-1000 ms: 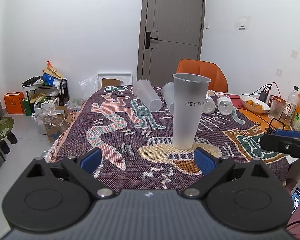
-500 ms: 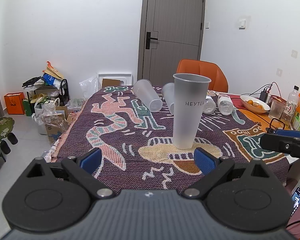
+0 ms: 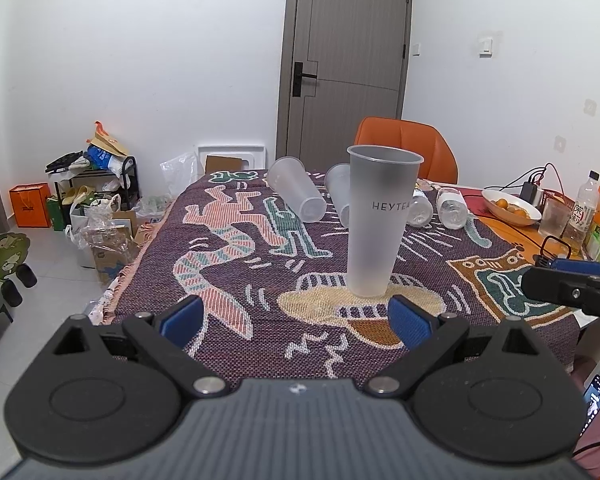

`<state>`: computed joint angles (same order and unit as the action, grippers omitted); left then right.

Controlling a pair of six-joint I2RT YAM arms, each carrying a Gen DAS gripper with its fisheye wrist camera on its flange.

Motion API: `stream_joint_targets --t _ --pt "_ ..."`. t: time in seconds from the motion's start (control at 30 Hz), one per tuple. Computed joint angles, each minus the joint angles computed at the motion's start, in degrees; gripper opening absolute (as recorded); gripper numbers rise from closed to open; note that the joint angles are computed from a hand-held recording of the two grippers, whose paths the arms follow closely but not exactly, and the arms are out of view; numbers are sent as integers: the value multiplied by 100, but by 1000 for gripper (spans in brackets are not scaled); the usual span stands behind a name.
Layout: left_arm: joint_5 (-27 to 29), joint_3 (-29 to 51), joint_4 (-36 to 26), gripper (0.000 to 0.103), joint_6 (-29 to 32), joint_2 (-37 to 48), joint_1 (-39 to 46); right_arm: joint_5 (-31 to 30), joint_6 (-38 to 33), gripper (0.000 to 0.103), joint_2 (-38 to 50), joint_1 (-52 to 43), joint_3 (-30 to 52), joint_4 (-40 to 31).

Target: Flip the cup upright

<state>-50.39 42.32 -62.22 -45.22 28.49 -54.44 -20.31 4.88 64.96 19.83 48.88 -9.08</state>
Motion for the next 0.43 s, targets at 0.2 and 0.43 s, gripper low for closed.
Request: stream_joint_targets --t 0.2,0.43 --pt "-2 4 2 98 4 5 -1 14 15 103 -19 3 -13 -5" --pt "-46 -37 -87 98 -111 17 -116 19 16 103 -8 10 -17 4"
